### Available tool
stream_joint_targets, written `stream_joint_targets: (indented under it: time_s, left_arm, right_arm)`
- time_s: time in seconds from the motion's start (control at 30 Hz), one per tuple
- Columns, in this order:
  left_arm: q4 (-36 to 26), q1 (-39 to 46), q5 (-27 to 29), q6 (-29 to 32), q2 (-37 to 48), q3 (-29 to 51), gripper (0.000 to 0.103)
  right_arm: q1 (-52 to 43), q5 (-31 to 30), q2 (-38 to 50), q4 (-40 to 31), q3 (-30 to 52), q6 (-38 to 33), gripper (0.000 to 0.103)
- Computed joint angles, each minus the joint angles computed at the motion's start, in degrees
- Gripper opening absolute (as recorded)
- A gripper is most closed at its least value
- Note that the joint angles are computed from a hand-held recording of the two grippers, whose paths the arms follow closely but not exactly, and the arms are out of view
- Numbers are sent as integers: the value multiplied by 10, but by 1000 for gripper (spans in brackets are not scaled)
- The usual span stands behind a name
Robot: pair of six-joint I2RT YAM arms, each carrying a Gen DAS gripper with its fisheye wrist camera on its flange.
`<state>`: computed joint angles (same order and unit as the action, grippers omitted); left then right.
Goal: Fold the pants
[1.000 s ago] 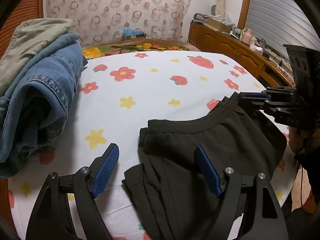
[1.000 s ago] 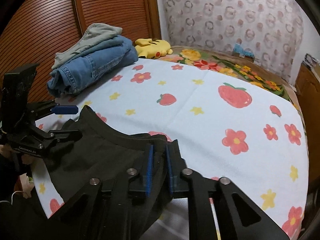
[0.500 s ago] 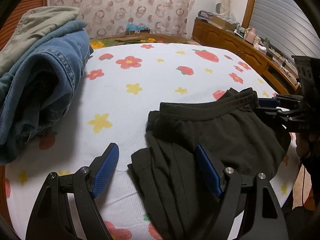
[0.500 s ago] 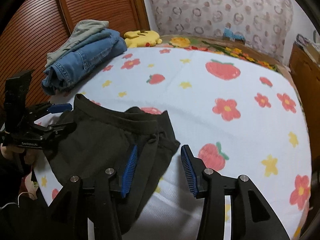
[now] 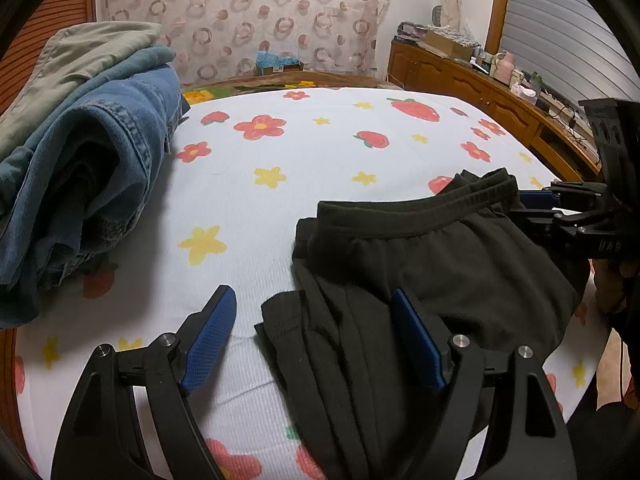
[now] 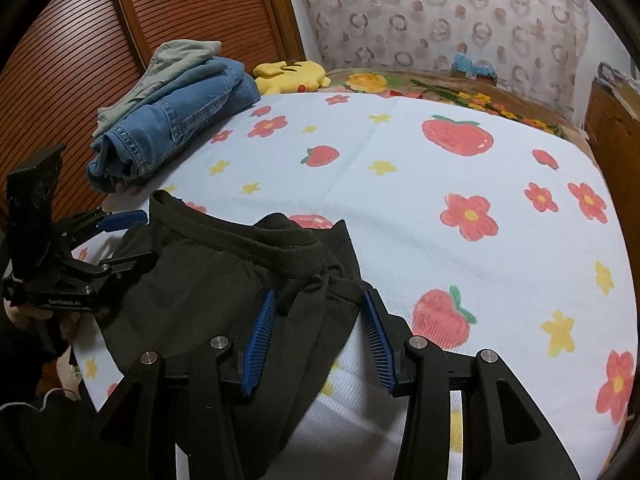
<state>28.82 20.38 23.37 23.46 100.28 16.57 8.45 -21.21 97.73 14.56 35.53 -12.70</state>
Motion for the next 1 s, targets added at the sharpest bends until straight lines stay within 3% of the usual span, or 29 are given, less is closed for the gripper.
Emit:
stream_joint_targets:
  time_s: [0.13, 0.27, 0.43, 0.6, 0.83, 1.0]
  left_arm:
    - [-31, 11, 8, 0, -13, 5, 81]
    - [-50, 32, 28, 14, -20, 6, 70]
    - [-81, 51, 51, 22, -31, 8, 43]
    - [-79, 37, 47, 25, -45, -4, 22]
    - [-105, 41, 76, 15, -76, -6, 17]
    - [-125, 42, 89, 15, -115, -6, 16]
  right_arm:
    - [9, 15, -5, 21, -15, 2, 47]
    - [-2, -6, -3, -4, -1, 2, 47]
    - [-2, -14, 1, -8, 4, -3, 47]
    - [-1, -27, 8, -22, 16, -2, 35]
    - [4, -35, 7, -29, 20, 0, 17]
    - [15, -20, -27, -14, -2, -7, 13]
